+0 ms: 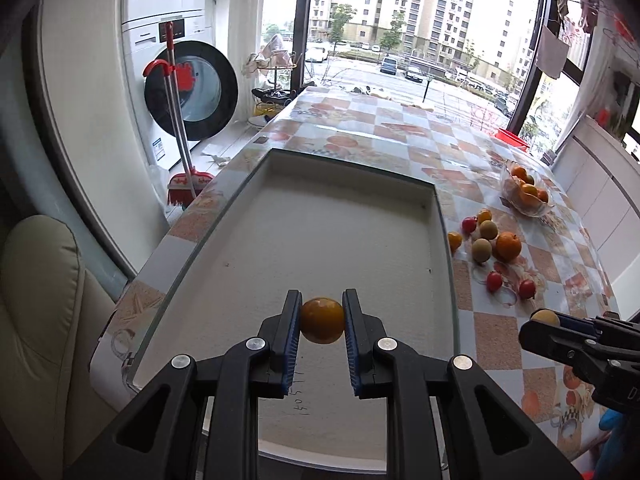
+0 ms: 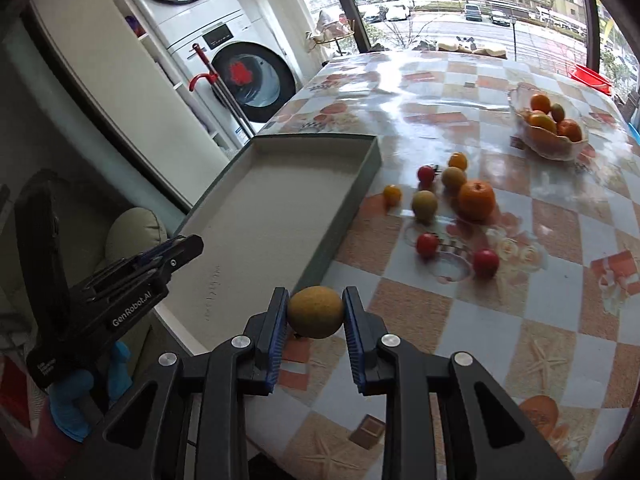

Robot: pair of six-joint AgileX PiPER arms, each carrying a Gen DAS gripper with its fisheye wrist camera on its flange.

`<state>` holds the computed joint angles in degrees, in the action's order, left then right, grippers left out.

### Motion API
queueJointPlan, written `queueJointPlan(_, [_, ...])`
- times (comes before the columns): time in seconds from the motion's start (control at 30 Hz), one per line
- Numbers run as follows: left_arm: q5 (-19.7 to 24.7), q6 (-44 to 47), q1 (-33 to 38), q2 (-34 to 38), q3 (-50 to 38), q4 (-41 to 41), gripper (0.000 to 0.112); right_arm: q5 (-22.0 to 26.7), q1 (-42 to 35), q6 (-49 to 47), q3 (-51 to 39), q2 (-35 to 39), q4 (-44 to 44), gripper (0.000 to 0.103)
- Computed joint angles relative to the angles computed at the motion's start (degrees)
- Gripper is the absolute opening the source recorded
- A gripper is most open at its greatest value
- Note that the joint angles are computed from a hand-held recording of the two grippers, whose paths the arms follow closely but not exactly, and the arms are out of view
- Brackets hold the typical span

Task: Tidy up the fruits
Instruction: 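Carry both fruits over the white tray and open both tools, then withdraw both tools from the tray toward the loose fruits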

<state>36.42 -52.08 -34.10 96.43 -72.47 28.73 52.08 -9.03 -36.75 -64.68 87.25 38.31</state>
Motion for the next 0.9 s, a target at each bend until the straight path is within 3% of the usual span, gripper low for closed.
queueJointPlan(0.23, [-6.4, -6.9, 1.9, 0.2, 4.9, 3.5, 0.022, -4.2, 12.1, 13.7, -5.7, 7.8, -11.2, 0.030])
queueJointPlan(0.5, [-10.1, -11.3, 4.9, -0.3, 8.6, 4.5, 0.022, -3.0, 17.5, 20.2, -9.4, 11.5, -18.2, 0.031])
queueJointPlan(0.57, [-9.8, -14.2, 4.7, -1.5, 10.2, 6.2, 0.043, -2.9, 18.8, 23.7, -9.6, 11.4, -21.4, 0.037])
queueJointPlan(0.63, [-7.6, -24.2, 3.3, -3.8, 13.0, 14.2, 0.068, -3.7, 18.5, 26.4, -8.8, 10.4, -22.6, 0.043])
queueJointPlan(0.67, [-9.2, -29.4, 3.7, -5.9, 15.9, 18.3, 0.077, -4.2, 18.2, 28.0, -8.3, 9.5, -23.3, 0.053])
queueJointPlan(0.7, [-12.6, -33.9, 4.5, -8.7, 19.4, 21.8, 0.081, -5.3, 18.6, 31.1, -7.8, 8.7, -25.6, 0.073])
queueJointPlan(0.73, [-16.6, -36.8, 5.9, -11.4, 22.5, 23.8, 0.090, -6.8, 19.2, 33.5, -6.4, 7.1, -27.7, 0.079])
queueJointPlan(0.77, [-19.3, -39.2, 6.9, -13.8, 24.8, 25.5, 0.096, -7.9, 20.4, 37.9, -5.5, 5.6, -32.0, 0.089])
queueJointPlan(0.8, [-20.2, -43.2, 7.1, -16.2, 26.7, 28.7, 0.098, -8.6, 21.9, 43.0, -4.8, 4.4, -37.2, 0.089])
queueJointPlan(0.9, [-18.5, -45.3, 6.6, -21.1, 28.4, 30.4, 0.098, -9.4, 25.3, 56.8, -2.3, 1.0, -49.3, 0.096])
